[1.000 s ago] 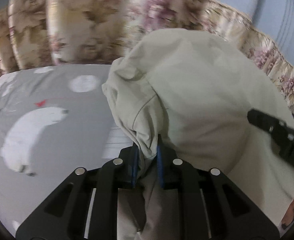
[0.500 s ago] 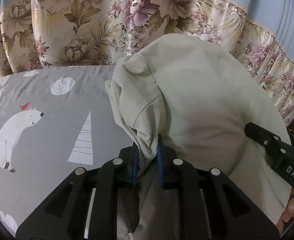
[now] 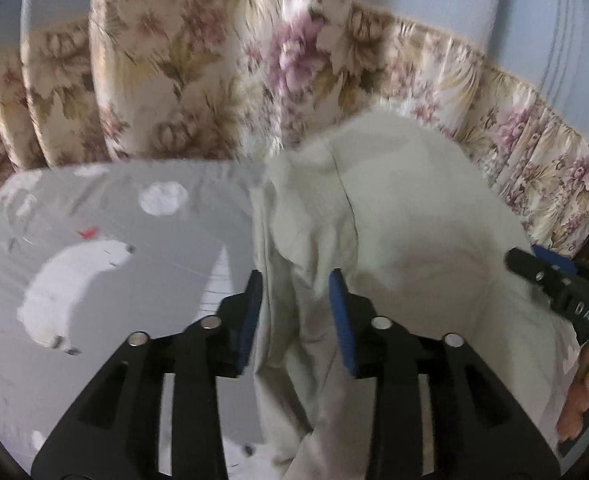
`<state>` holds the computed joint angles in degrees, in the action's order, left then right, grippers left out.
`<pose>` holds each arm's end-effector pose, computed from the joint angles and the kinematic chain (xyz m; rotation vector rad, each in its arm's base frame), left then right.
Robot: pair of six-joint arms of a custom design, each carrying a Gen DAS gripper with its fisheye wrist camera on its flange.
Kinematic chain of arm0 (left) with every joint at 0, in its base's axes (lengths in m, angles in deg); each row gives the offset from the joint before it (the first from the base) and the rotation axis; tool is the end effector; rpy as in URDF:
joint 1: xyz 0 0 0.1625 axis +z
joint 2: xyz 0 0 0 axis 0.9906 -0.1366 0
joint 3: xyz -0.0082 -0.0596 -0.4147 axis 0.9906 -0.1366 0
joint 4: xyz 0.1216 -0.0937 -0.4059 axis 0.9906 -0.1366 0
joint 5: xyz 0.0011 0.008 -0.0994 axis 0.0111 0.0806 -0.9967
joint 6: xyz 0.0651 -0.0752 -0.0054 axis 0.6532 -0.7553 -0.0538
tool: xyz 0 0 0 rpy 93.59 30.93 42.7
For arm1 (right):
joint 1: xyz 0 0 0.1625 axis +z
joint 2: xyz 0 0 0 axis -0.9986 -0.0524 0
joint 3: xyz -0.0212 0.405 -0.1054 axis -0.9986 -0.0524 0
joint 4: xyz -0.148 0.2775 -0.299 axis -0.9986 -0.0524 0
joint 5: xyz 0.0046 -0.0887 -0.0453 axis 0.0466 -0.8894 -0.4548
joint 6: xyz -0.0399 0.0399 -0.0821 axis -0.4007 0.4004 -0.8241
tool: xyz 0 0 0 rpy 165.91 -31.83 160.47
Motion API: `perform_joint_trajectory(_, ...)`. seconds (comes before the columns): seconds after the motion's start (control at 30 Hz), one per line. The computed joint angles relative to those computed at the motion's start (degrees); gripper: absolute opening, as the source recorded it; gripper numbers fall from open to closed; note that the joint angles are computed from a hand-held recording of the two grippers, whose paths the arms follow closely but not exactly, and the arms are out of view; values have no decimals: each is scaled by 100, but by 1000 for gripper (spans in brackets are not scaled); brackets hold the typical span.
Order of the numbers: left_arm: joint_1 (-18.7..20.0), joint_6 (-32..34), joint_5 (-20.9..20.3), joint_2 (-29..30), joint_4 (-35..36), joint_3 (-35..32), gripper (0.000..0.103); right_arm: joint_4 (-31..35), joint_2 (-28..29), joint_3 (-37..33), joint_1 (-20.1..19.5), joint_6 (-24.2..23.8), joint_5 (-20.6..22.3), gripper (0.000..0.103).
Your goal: Fold large clothes
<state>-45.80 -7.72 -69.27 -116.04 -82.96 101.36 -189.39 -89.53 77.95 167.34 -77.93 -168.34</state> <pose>-0.3721 -0.5486 -0.0161 0.1886 2.2331 -1.0407 0.0148 -0.5983 0.3400 0.6689 -2.3684 0.8623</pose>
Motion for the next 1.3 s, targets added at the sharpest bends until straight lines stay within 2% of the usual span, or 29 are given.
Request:
perform_joint_trajectory(0.03, -44, -111, 22, -83, 113, 68, 44, -162, -160, 153, 19, -35, 74, 69)
perform_joint_trajectory(0.07, -131, -193, 98, -183, 58, 238, 53, -264, -280, 264, 28, -29, 125, 76)
perform_joint_trajectory(0.1, -223, -138, 152, -284, -176, 451, 63, -313, -466, 420, 40, -31, 215, 77)
perform_joint_trajectory(0.17, -436, -309, 330, -501, -191, 814, 75, -222, -817, 676, 57, -63, 338, 80)
perform_joint_trajectory(0.2, -567, -522, 374, -696, -15, 1037, 80, -253, -979, 818, 84, -9, 284, 83)
perform_joint_trajectory(0.23, -745, -941, 520, -893, 323, 1268, 84, -275, -1143, 971, 96, 39, 273, 90)
perform_joint_trajectory(0.3, -1096, -1926, 734, -1358, 1373, 1650, 99, -342, -1511, 1367, 168, 127, 123, 95)
perform_joint_trajectory(0.33, -1310, -2522, 950, -1574, 1973, 1875, 100, -623, -1648, 1625, 230, 177, -30, 97)
perform_joint_trajectory(0.4, -1655, -3518, 1051, -1959, 3173, 2183, 100, -1276, -1831, 2109, 283, 238, -116, 101)
perform_joint_trajectory(0.43, -1839, -4073, 1024, -2151, 3773, 2361, 100, -1765, -1929, 2460, 344, 294, -279, 101)
perform_joint_trajectory(0.5, -2094, -5153, 803, -2392, 4972, 2480, 100, -2155, -2120, 2916, 344, 218, -255, 101)
perform_joint_trajectory(0.57, -2349, -6214, 470, -2616, 5912, 2634, 100, -1959, -2581, 3380, 207, -134, 206, 101)
perform_joint_trajectory(0.6, -2456, -6553, 337, -2690, 6221, 2689, 100, -1665, -2880, 3554, 57, -295, 593, 101)
perform_joint_trajectory(0.63, -2569, -6993, 207, -2723, 6632, 2693, 100, -1580, -3099, 3745, -42, -275, 794, 101)
perform_joint_trajectory(0.67, -2712, -7309, 131, -2727, 6995, 2718, 100, -1736, -3109, 3843, -52, -210, 754, 101)
perform_joint_trajectory(0.73, -2903, -7583, 75, -2712, 7285, 2773, 100, -2330, -2882, 4039, 61, -132, 440, 101)
perform_joint_trajectory(0.8, -3080, -8116, 241, -2543, 7746, 2807, 100, -2782, -2663, 4220, -26, -252, 617, 101)
perform_joint_trajectory(0.87, -2995, -8070, 188, -2460, 7597, 2788, 100, -3335, -2334, 4363, -73, -459, 667, 101)
perform_joint_trajectory(0.9, -2969, -7920, 232, -2473, 7343, 2860, 100, -3531, -2260, 4430, -123, -523, 786, 101)
perform_joint_trajectory(0.93, -2951, -7862, 274, -2439, 7285, 2852, 100, -3860, -2207, 4573, -295, -607, 1090, 101)
perform_joint_trajectory(0.97, -2939, -7987, 367, -2358, 7452, 2821, 100, -4103, -2172, 4694, -489, -698, 1396, 101)
perform_joint_trajectory(1.03, -2966, -8230, 388, -2239, 7728, 2731, 100, -3938, -2411, 4848, -772, -713, 1779, 101)
perform_joint_trajectory(1.17, -2988, -7894, 390, -2345, 7063, 2926, 100, -3205, -2843, 4806, -897, -595, 1835, 101)
perform_joint_trajectory(1.3, -2964, -8144, 573, -2211, 7213, 2929, 100, -3411, -2735, 4769, -981, -701, 1933, 101)
